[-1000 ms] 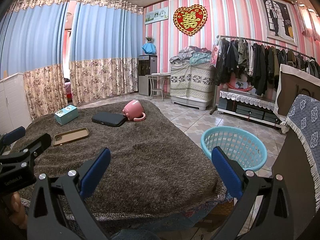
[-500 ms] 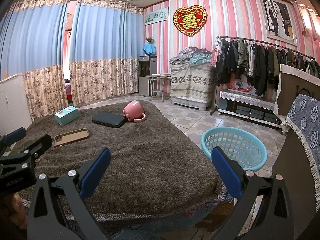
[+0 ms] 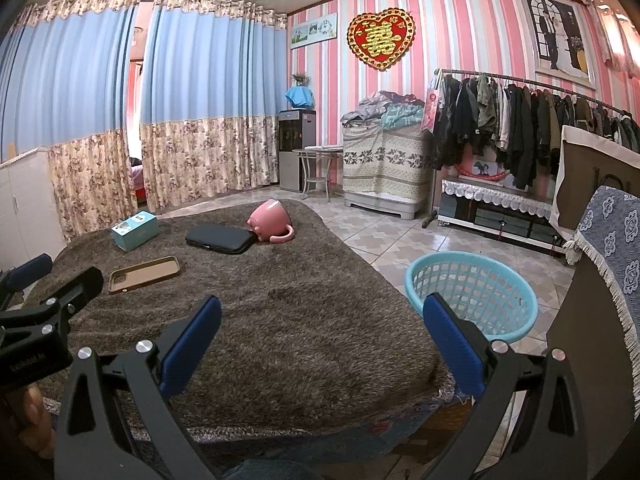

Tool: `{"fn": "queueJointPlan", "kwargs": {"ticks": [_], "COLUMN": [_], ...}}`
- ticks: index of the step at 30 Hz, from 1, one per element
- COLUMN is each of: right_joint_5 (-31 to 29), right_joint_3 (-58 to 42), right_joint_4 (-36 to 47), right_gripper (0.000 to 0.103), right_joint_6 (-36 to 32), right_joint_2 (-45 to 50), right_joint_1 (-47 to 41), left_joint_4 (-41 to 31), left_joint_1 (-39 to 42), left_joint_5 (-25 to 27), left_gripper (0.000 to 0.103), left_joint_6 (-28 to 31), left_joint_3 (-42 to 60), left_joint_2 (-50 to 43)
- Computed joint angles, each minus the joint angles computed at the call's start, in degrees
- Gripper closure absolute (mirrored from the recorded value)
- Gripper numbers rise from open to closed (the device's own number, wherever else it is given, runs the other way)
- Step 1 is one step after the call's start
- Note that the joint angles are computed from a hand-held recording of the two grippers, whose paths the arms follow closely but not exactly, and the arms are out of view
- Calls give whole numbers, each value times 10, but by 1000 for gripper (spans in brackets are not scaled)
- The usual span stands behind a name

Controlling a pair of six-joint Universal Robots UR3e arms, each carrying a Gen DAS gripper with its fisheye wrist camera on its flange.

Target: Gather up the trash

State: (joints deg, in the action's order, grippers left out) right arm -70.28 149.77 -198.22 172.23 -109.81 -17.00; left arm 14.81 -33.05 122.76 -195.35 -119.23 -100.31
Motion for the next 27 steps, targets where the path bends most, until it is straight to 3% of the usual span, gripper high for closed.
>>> {"fn": "queueJointPlan", "kwargs": {"ticks": [27], "right_joint_5": [-4], "right_joint_3": [1], "right_joint_4": [-16], "right_gripper": [4], "right_joint_6": [6], "right_joint_2": [15], "right_joint_1": [6], "left_joint_4": [-2], "left_joint_1": [-6], "left_joint_5": [7], "left_gripper": [5], "left_joint_6": [-3], "left_joint_3": [7], "left_joint_2": [-5]}}
